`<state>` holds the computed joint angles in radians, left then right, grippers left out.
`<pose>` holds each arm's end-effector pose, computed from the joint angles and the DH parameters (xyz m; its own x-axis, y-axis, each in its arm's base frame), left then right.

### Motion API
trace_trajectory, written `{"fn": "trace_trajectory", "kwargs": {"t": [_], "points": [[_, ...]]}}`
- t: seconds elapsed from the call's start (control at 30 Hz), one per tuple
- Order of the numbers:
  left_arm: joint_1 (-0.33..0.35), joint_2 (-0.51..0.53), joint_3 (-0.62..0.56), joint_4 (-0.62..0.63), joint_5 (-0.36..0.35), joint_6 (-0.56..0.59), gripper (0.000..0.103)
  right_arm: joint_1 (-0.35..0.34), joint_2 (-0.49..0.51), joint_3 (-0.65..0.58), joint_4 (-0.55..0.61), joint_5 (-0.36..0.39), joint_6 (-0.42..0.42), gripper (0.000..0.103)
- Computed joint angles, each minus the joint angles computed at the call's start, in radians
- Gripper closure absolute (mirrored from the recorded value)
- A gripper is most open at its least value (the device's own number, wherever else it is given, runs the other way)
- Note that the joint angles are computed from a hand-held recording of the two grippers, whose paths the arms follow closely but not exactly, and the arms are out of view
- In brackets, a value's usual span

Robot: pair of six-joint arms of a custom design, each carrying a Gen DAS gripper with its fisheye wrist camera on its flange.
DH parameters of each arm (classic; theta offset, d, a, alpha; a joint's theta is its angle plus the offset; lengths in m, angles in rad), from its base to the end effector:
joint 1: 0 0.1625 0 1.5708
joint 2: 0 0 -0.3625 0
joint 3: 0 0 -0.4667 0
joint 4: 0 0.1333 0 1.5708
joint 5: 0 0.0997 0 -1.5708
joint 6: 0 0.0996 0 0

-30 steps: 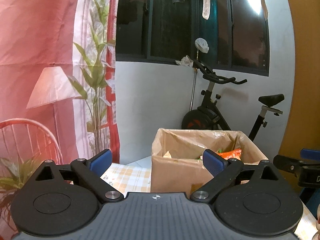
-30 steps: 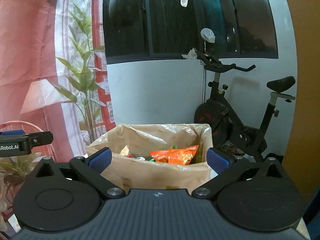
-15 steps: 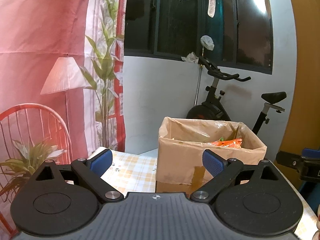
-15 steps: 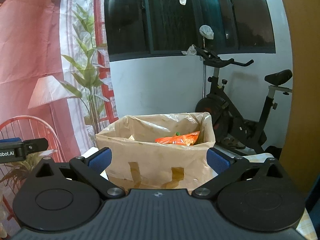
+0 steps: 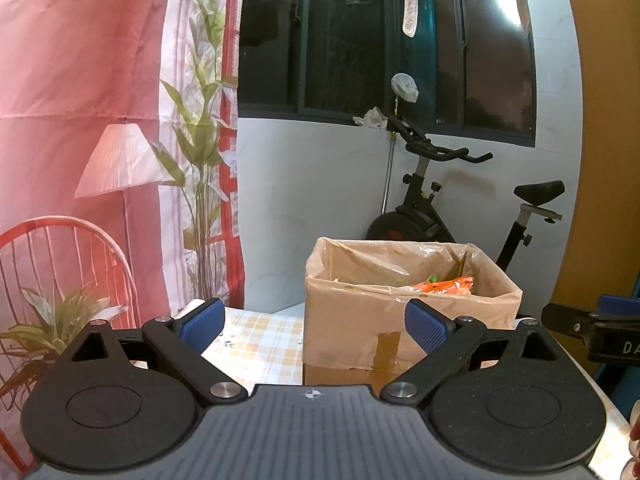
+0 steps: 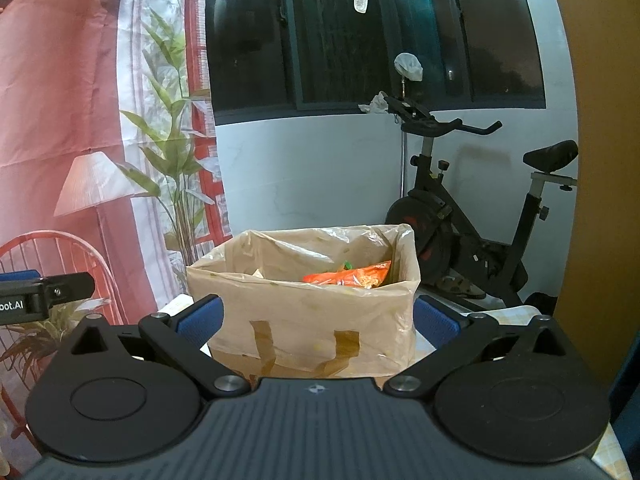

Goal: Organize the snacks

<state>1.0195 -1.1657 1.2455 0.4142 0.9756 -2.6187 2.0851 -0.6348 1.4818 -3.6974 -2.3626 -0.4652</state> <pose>-0.1707 -0.6386 0.3316 -0.7111 0.2132 -0.6700 0.6965 0.3433 -0.6300 0.3970 -0.5758 0.1032 -0.7830 0.1094 0.6123 -0.5510 0.3346 -0.7645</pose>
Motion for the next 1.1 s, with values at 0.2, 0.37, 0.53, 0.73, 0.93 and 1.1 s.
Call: {"fn": "trace_trajectory", "kwargs": {"t": [0.2, 0.37, 0.53, 0.73, 0.93, 1.1], "points": [[0.000, 0.000, 0.001, 0.003, 0.003, 0.005, 0.005, 0.001, 0.002, -0.002, -0.001, -0.003, 0.000, 0.000], [0.000, 0.002, -0.002, 0.012, 0.001, 0.001, 0.005, 0.001, 0.000, 0.002, -0.003, -0.003, 0.001, 0.000], [-0.001, 0.001, -0.001, 0.014, -0.001, 0.000, 0.005, 0.000, -0.002, 0.005, -0.003, -0.001, 0.002, 0.000], [-0.001, -0.002, 0.002, 0.017, 0.001, -0.002, 0.005, 0.001, 0.000, 0.003, -0.002, -0.003, 0.003, 0.000], [-0.001, -0.003, 0.004, 0.018, 0.003, -0.003, 0.005, 0.001, -0.003, 0.009, -0.003, -0.003, 0.005, 0.000], [0.001, 0.001, 0.002, 0.024, 0.006, -0.006, 0.005, 0.000, -0.004, 0.015, -0.003, -0.001, 0.012, 0.000]]}}
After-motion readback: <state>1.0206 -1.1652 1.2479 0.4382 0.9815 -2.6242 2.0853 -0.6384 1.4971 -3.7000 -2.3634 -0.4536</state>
